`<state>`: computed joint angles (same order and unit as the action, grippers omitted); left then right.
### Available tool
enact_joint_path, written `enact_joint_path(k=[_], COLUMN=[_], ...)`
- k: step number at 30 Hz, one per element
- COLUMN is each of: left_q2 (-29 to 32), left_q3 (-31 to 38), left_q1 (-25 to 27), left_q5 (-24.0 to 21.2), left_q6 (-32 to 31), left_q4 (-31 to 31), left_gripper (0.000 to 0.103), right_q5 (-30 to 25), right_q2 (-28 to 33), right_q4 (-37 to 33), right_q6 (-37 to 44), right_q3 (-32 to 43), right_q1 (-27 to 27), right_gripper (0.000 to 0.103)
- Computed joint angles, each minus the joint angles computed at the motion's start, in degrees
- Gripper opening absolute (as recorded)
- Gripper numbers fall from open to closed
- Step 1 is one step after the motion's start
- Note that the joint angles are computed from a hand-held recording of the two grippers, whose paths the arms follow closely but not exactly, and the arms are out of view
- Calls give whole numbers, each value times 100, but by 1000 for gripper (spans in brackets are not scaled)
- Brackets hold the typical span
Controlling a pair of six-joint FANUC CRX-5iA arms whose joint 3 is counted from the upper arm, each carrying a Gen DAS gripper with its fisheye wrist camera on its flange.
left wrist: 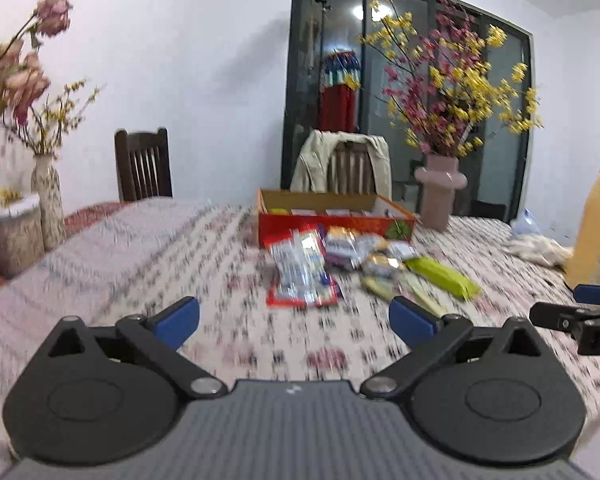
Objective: Organize snacks
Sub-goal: 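Move both open tools back over the snack pile, then grasp a golden cookie packet with the right tool while the left tool grasps a red-silver packet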
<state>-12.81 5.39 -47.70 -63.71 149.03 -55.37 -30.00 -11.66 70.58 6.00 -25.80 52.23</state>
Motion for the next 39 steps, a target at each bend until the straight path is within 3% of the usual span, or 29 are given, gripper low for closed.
enact_joint_path(k=[9, 14, 20, 27, 32, 34, 38, 39], left_q2=[-255, -64, 198, 630, 1333, 1642, 2395, 2607], left_q3=[-300, -179, 8, 321, 770, 902, 1579, 1813], left_q1=[-10, 107, 613, 1840, 2751, 3106, 3397, 3439], left_q5=[-9, -195, 124, 1097, 1572, 1792, 1622, 1469], left_q6=[378, 268, -228, -1701, -2987, -3557, -3908, -3811], left_q4=[112, 215, 629, 2168, 3655, 4404, 4839, 4841], left_gripper=[103, 103, 103, 103, 103, 98, 85, 78], right_q5=[-727, -473, -88, 507, 580, 501, -32, -193], right_q2=[-482, -426, -132, 479, 1099, 1415, 2237, 2463], right_q4=[-34, 228, -373, -1669, -3204, -3796, -5604, -6035], right_q6=[-251, -246, 247, 1286, 2794, 3490, 5091, 5435], right_q3=[-648, -679, -359, 510, 1558, 2079, 3581, 3975], right_q1=[756, 655, 332, -220, -503, -612, -914, -1012], right_gripper=[98, 98, 98, 98, 96, 95, 88, 88])
